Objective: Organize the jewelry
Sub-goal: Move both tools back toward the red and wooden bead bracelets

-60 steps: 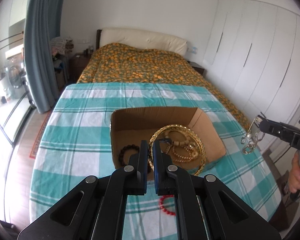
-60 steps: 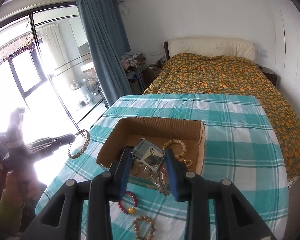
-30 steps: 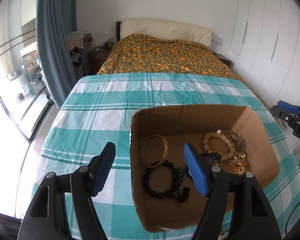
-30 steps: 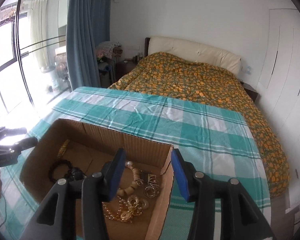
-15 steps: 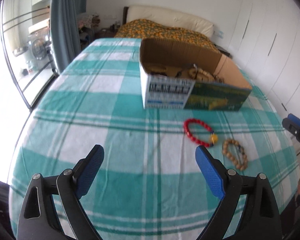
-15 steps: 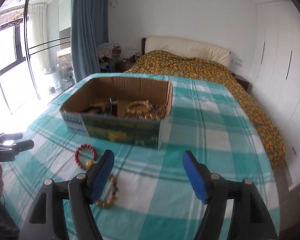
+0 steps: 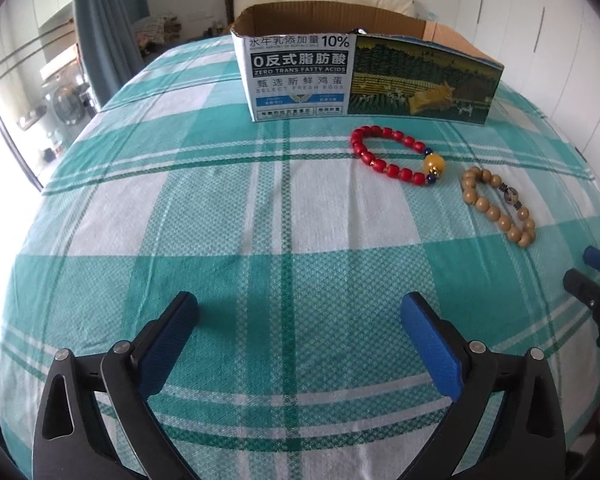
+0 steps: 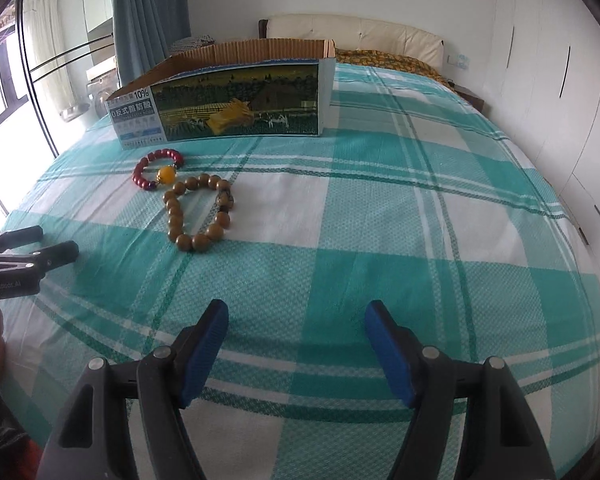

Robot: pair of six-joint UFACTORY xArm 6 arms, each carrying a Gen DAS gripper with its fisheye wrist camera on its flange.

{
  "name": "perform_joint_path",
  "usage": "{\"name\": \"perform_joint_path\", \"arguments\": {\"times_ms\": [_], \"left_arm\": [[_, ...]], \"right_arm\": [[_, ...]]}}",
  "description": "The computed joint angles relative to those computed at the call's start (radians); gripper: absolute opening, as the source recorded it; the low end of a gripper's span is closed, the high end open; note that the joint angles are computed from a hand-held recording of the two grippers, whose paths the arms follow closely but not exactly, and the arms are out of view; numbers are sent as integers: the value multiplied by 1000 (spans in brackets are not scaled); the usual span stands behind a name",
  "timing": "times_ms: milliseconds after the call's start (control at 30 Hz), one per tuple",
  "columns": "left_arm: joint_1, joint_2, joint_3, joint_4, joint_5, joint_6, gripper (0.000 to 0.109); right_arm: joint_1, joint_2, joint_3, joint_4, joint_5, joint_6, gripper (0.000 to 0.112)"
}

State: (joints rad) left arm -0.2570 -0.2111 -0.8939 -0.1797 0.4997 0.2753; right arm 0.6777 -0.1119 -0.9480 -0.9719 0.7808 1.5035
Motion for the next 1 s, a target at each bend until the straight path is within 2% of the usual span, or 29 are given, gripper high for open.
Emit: {"name": "perform_joint_path", "arguments": {"times_ms": [567,667,800,933,1000], "left_arm": [[3,0,5,-4,-13,-2,103],[1,4,-4,16,-2,-39,102],[-7,49,-75,-55,23,-22,102],[-33,133,-187,0,-14,-93,102],[-47,196,-257,70,-10,-151,102]], "right_arm": [[14,12,-6,-21,27,30,74],[14,12,-5,-26,28,34,74],[14,12,-5,-27,28,35,74],[14,12,-5,-26,28,34,74],[14,12,-5,-26,28,34,74]]}}
